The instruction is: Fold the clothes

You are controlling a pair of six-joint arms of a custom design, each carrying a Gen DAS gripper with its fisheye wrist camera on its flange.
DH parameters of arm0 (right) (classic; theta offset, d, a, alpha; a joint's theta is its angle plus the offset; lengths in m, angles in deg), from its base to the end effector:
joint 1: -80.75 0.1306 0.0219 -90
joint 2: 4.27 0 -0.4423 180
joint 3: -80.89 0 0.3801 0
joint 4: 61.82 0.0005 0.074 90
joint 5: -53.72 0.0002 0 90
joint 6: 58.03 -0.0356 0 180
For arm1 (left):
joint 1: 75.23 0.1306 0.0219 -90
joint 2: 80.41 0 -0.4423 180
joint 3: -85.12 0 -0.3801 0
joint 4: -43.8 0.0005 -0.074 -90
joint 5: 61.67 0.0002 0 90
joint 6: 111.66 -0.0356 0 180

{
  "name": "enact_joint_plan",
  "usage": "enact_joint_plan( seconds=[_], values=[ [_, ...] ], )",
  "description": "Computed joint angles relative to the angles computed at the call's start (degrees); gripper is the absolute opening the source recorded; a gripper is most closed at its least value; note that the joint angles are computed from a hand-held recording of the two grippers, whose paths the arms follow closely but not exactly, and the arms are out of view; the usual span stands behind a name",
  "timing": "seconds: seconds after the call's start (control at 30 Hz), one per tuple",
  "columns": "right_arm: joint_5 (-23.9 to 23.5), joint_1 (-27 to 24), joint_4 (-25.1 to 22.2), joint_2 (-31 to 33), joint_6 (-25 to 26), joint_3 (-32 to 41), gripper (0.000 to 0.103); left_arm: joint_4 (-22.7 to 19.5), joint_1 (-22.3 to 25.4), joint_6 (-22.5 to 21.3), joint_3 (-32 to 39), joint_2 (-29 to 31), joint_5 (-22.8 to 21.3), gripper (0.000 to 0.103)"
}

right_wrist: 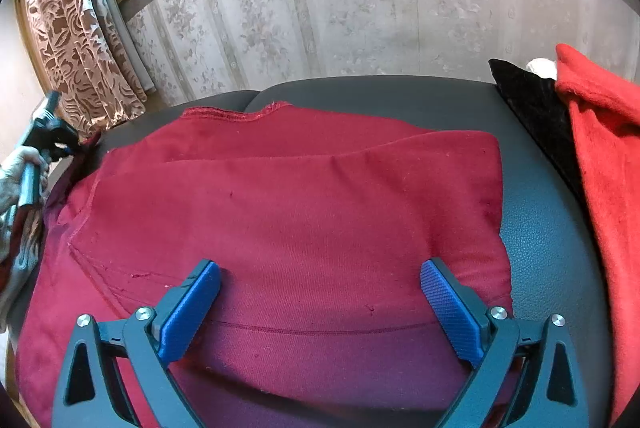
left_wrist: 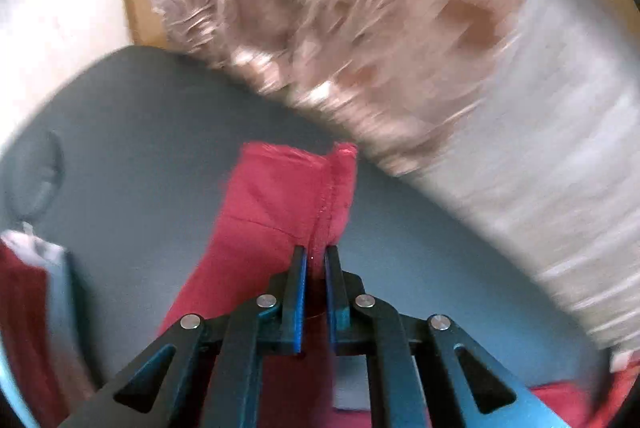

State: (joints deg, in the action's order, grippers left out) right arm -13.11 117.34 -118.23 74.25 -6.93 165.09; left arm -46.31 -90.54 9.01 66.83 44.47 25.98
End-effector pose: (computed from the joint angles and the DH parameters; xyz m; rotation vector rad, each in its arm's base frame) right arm 0.3134 0.2146 0.5189 0.2202 2.3565 0.1329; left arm 0.6218 -0.1692 0.6333 -0.3540 2.4970 -0.2793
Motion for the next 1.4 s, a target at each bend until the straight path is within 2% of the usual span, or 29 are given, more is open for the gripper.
enact_joint_plan(
  seconds=[0.1,0.23,0.33,0.47,0.6,0.7,0.77,0.87,0.97,1.1,1.13,1.2,1.23,1.3,1.4],
  values=[
    [-0.09,-0.07,-0.12,0.10,0.14,0.11,0.102,10.56,-0.98,1.23,-6.63,-5.61,8.86,0.007],
    [-0.17,-0.20,-0.45,0.24,0.34,0.39,0.102,19.30,-5.21,0.87,-10.91,-10.61,17.29,0.007],
    [-0.27,-0.32,-0.72,0.34,0.53,0.59,0.102,22.88,-9.59,-1.03,-14.36,-13.12,21.13,0.007],
    [-0.22,-0.24,-1.00,0.44,0.45,0.75,0.102,24.84,-15.91,-4.78,-21.20,-16.03,21.08,0.007],
    [-0.51,-0.46,-1.08,0.38,0.68,0.77,0.102,26.81,-19.72,-4.84,-30.42,-18.28,22.39,0.008],
    [-0.82,-0.62,-0.93,0.29,0.76,0.72,0.103,29.42,-22.07,-3.45,-38.83,-21.70,21.71,0.016],
    [-1.03,-0.63,-0.81,0.21,0.61,0.68,0.103,32.20,-22.08,-1.09,-43.83,-24.20,22.21,0.017],
    [-1.89,-0.94,0.02,-0.29,0.47,0.26,0.103,39.13,-21.25,2.80,-53.57,-30.33,21.04,0.019],
    [-3.50,-1.59,1.31,-1.03,0.17,-0.37,0.103,41.58,-20.02,4.32,-59.96,-35.28,19.80,0.020],
    [-6.35,-2.22,0.75,-1.57,-2.08,1.54,0.099,41.86,-17.67,2.24,-65.25,-39.42,16.21,0.021],
    [-6.86,-2.16,2.39,-1.98,-2.73,1.84,0.095,41.35,-17.20,2.01,-65.81,-39.71,16.22,0.021],
    [-9.71,-2.49,6.45,-1.79,-3.53,3.13,0.095,40.65,-16.57,1.80,-67.24,-40.09,15.71,0.021],
    [-11.47,-2.82,6.75,-0.37,-3.41,5.02,0.095,40.66,-16.21,1.89,-68.13,-40.41,15.82,0.021],
    [-13.93,-3.26,5.70,2.78,-2.08,8.86,0.093,43.49,-15.14,3.09,-71.37,-41.74,17.96,0.021],
    [-16.22,-2.76,2.05,8.20,-1.25,12.79,0.081,48.47,-12.48,7.51,-74.51,-42.89,23.91,0.020]
  ],
)
